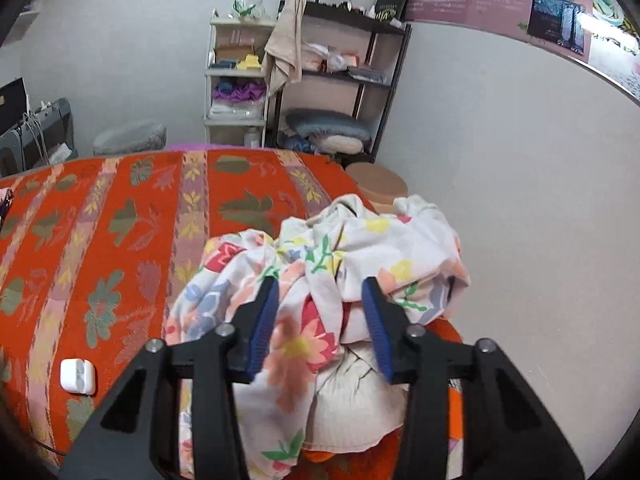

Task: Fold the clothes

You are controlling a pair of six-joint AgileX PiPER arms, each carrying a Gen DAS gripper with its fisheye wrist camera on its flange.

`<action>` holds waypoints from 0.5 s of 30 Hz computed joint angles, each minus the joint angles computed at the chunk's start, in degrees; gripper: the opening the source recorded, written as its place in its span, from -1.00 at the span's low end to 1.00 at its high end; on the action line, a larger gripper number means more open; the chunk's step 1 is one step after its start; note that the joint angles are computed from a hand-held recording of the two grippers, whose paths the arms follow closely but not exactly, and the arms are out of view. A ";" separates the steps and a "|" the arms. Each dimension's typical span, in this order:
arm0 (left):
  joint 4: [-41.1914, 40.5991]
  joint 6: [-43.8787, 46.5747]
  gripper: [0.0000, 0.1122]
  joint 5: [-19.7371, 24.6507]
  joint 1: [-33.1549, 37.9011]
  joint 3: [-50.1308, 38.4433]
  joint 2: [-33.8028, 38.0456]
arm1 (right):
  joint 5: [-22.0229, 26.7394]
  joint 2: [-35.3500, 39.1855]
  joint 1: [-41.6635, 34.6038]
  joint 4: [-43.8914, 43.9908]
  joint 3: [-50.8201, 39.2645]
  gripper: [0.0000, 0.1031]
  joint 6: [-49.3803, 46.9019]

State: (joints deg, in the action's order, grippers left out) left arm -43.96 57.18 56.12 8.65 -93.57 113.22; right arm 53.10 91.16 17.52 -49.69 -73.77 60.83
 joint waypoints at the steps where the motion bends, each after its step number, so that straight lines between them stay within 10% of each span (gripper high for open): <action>1: -0.11 -0.19 0.71 -0.38 0.38 -0.46 0.17 | -0.67 0.62 -1.52 2.76 -0.45 -0.69 -2.38; 7: 0.47 -3.43 0.71 2.97 2.52 -6.88 3.98 | -5.07 0.61 -7.68 16.70 -1.00 -0.88 -11.97; 12: 0.57 -9.73 0.71 10.10 4.74 -14.76 8.52 | -28.08 -9.09 -14.92 45.35 4.52 -0.95 -20.57; 15: 0.20 -9.28 0.71 9.48 5.80 -15.92 8.08 | -30.49 -9.83 -14.48 60.49 -3.24 -0.95 -32.15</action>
